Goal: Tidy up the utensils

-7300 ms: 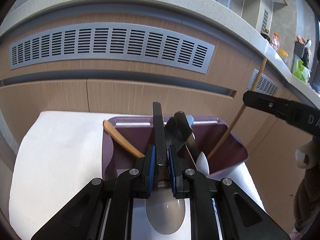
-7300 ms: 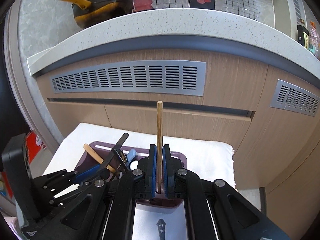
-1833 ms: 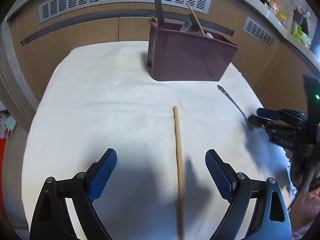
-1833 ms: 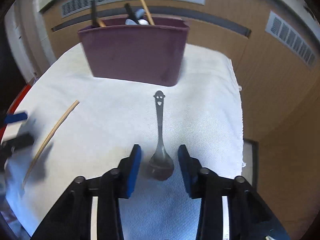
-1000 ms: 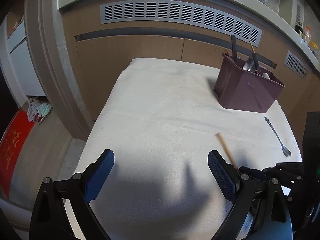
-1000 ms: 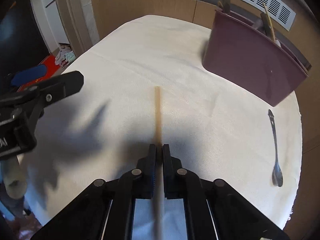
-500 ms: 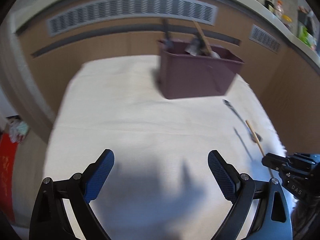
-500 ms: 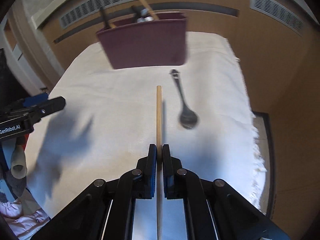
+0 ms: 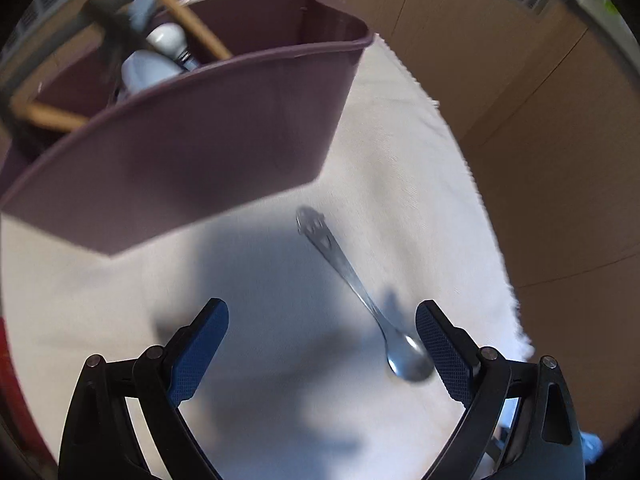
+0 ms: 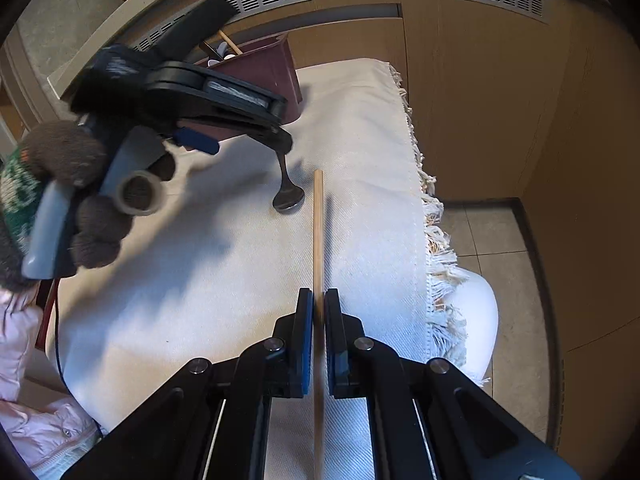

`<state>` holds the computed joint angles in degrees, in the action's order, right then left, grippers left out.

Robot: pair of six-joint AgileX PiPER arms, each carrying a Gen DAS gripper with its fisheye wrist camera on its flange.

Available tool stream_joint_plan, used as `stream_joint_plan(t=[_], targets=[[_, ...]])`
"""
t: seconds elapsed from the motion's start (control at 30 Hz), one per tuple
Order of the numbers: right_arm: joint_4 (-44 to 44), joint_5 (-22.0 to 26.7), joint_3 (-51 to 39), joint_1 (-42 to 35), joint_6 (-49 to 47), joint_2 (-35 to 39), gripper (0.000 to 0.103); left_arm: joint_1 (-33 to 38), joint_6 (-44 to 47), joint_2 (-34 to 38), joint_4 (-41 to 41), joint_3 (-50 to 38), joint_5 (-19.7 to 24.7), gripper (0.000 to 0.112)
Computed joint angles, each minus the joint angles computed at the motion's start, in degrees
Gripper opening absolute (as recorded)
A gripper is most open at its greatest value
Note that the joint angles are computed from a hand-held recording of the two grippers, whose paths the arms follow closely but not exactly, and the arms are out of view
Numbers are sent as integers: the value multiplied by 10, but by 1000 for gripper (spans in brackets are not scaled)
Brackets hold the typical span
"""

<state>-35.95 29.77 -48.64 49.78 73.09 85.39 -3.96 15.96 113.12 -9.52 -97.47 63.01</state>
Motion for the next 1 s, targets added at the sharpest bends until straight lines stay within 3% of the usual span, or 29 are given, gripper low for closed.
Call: stream_joint_plan(t=[0.17, 0.3, 0.4, 0.43, 0.5, 0.57, 0.67, 0.8, 0.87, 1.0], targets=[[-16, -8, 14, 4, 13, -7, 5, -67, -30, -37, 142, 100, -105, 95], [-21, -19, 22, 2, 15, -9, 5, -58, -4, -110, 215, 214, -194, 95], [-19, -33, 20, -3, 8, -3, 5, -32, 20, -139, 238, 257, -227, 95], [-20, -38, 19, -4, 8, -1, 5, -17, 47, -141, 213, 255, -224, 95], [-20, -46, 17, -7, 5, 4, 5, 18, 124, -127, 114, 219, -166, 91], [-20, -49, 15, -7, 5, 6, 5, 31, 147, -99, 56, 174, -101, 68], [-25, -43, 16, -2, 8, 4, 5, 19, 133, -63, 34, 117, -47, 53], [-43, -30, 20, 7, 25, -4, 5, -26, 96, -18, 56, 39, -8, 35], [-47, -25, 21, 11, 32, -7, 9, -46, 85, 2, 59, 3, 14, 16], [-58, -23, 29, 22, 39, -21, 12, -62, 88, -19, 67, 29, -4, 9]])
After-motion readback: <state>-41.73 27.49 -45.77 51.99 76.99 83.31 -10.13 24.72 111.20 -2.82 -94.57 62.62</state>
